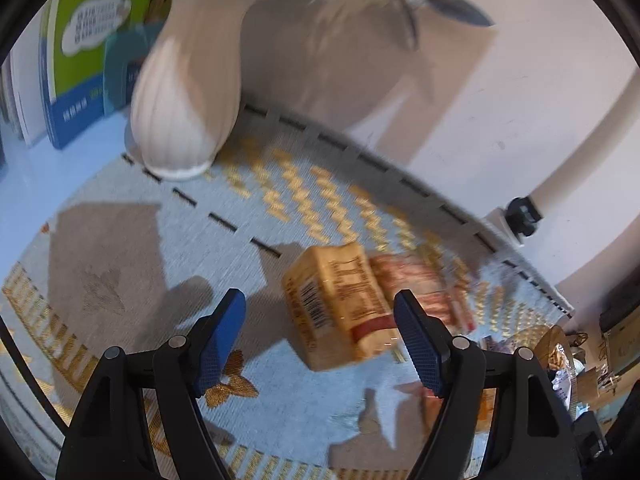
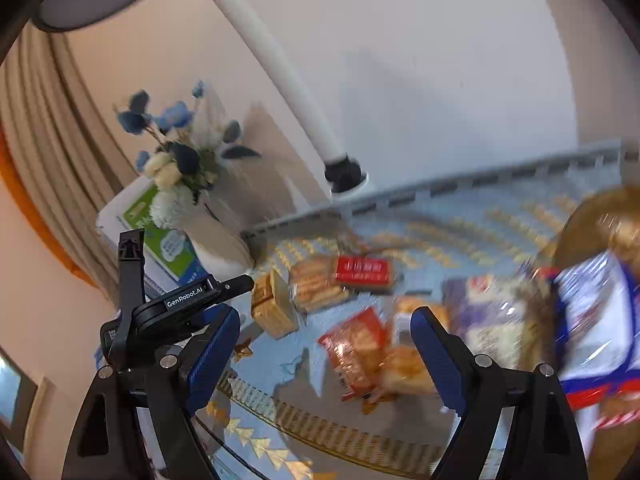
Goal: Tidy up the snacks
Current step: 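Move both open tools back over the remaining snacks on the table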
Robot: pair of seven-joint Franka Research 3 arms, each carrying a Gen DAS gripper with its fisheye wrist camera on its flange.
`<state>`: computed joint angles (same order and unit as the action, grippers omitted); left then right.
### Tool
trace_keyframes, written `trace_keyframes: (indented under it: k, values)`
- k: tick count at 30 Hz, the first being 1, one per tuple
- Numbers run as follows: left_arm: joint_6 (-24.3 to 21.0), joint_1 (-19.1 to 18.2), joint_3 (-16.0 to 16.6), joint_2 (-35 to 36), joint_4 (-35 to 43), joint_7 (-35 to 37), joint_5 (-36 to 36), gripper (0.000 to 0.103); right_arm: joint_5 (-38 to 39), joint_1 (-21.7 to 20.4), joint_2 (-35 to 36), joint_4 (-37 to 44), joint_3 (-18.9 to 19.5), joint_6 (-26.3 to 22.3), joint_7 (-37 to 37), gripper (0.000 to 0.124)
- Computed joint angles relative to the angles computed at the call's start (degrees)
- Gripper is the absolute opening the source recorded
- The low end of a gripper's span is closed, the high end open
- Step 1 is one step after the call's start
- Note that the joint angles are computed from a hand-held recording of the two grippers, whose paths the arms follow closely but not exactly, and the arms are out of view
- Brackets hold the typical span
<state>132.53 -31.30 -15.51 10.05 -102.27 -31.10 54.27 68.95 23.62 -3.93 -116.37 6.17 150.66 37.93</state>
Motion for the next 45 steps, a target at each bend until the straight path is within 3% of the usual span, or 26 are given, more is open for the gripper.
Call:
trace_keyframes:
  k: [4,7,9,15,22,28,35,45]
  values:
    - [5.38,0.76,0.93,-0.18,-2.84,-4.05,3.02,0.080,-0.53,0.46,2.99,0.33,0.95,2.98,3.72,0.086]
    - [5.20,0.43,1.19,0.63,-2.99,-7.50,6.34,0.097,-3.62,0.31,5.38,1.09,1.49,4.13,6.78,0.086]
    - [6.64,0.47,1.67,1.36,-3.12,-10.01,8.85,0.102,-7.71,0.41,6.15,1.03,1.89,7.21,10.05,0.086]
    - [4.60,-0.80,1.86,4.35,0.68,-5.37,10.29,0.103,-4.20,-1.42,8.36,2.11,2.17,6.96,9.64,0.086]
    - [4.86,-1.93,2.54,6.06,3.02,-1.60,9.38,0.103,-5.33,-0.85,8.98,0.99,3.69,12.77,8.64,0.086]
    - [5.46,-2.40,3.14,6.64,3.72,0.29,8.69,0.103,-1.63,-1.22,8.66,0.69,3.81,12.48,5.93,0.086]
    - [4.25,-3.27,3.50,8.00,5.87,5.05,6.58,0.103,-2.53,-0.84,8.65,0.57,3.73,13.05,6.72,0.086]
    - [4.91,-3.67,4.01,8.53,6.42,5.68,6.08,0.103,-3.83,-0.76,9.04,0.79,3.88,13.46,7.64,0.087]
